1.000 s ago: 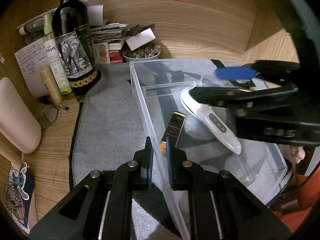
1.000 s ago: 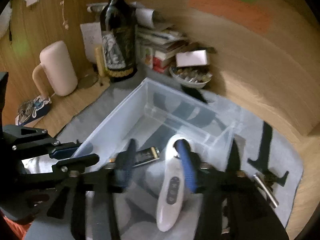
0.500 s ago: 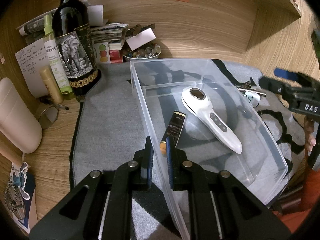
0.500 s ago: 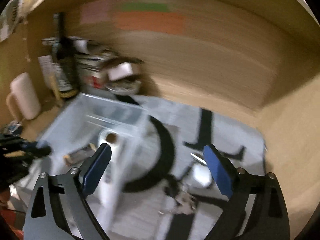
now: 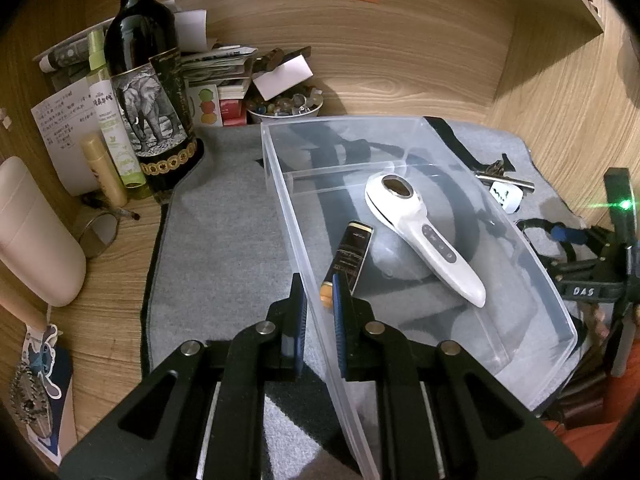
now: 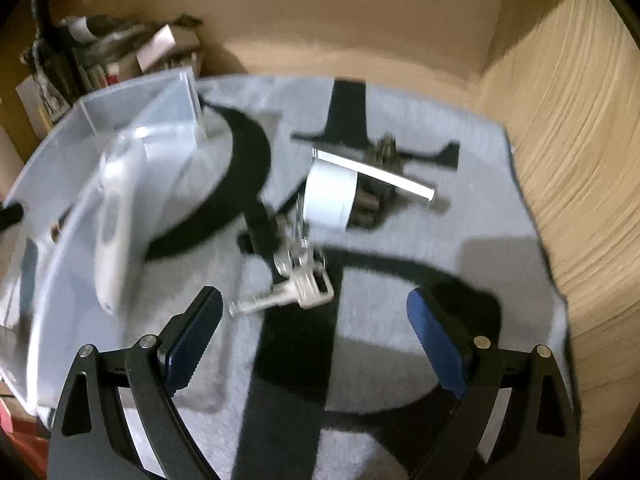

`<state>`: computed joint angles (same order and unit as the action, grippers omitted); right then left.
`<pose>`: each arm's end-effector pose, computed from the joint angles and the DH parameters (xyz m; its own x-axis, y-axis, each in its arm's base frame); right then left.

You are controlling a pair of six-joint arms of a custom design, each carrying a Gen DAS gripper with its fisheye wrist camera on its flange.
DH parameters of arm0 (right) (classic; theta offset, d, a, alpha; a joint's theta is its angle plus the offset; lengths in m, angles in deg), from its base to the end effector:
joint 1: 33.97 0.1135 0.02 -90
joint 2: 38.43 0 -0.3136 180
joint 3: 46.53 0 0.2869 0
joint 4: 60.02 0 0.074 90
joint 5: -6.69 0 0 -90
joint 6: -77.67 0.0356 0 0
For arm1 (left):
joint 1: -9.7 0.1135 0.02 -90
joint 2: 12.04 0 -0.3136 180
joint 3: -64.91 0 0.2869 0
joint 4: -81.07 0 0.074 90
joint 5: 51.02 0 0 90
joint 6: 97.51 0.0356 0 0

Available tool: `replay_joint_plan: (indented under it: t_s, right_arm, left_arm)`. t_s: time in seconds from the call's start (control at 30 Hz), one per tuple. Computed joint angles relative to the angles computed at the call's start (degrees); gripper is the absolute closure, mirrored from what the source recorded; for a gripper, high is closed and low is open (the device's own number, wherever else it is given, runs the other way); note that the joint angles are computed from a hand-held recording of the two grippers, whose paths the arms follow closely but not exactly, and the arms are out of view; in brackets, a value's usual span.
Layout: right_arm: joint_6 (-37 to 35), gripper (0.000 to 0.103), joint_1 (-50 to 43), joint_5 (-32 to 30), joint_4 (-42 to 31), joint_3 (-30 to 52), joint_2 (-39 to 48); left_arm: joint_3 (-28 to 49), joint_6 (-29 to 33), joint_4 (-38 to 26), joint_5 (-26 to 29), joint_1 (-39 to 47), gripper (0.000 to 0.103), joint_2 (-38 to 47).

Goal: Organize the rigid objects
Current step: 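Grasp the key ring by a key with the right gripper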

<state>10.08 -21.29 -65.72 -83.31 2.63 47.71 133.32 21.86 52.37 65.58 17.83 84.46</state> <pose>0.2771 0.0513 0.1601 -0.8072 0.1909 -0.5585 0.2647 0.9628 -0.0535 0.3651 0.0361 0.2014 -0.6648 0.3480 -0.6610 0.5076 0.8597 -0.0579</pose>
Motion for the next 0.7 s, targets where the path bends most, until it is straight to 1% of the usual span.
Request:
replay_joint_plan:
  t_s: [0.17, 0.27, 0.33, 0.4, 0.43, 0.47, 0.7]
  right_arm:
    - [-2.7, 0.010, -0.2, -1.9, 1.3, 0.0, 2.6]
    - [-4.7, 0.013, -0.5, -2.8, 2.2, 0.5, 4.0]
    - [-6.0, 0.017, -2.0, -5.6, 2.9, 0.6, 4.3]
    - [-6.3, 0.033, -2.9, -6.7, 3.4, 0.5, 4.1]
    - [-6.3, 0.037, -3.0, -6.8, 3.2, 0.6, 3.9]
    - [-6.3, 0.044, -3.0, -7.1, 3.2, 0.6, 3.7]
    - [-4.8, 0.044, -1.2, -4.9, 3.6, -0.1, 2.6]
  left_arm:
    - [0.0, 0.1, 0.0, 0.0, 0.0, 0.090, 0.0]
    - [0.0, 0.1, 0.0, 0.0, 0.1, 0.090, 0.0]
    - [0.1, 0.5, -0.3, 0.2, 0.3, 0.090, 0.1]
    - [0.1, 0.6, -0.3, 0.2, 0.4, 0.090, 0.1]
    - [0.2, 0.6, -0.3, 0.2, 0.4, 0.090, 0.2]
    - [0.2, 0.7, -0.3, 0.1, 0.4, 0.090, 0.2]
    - [0.1, 0.9, -0.2, -0.1, 0.4, 0.090, 0.1]
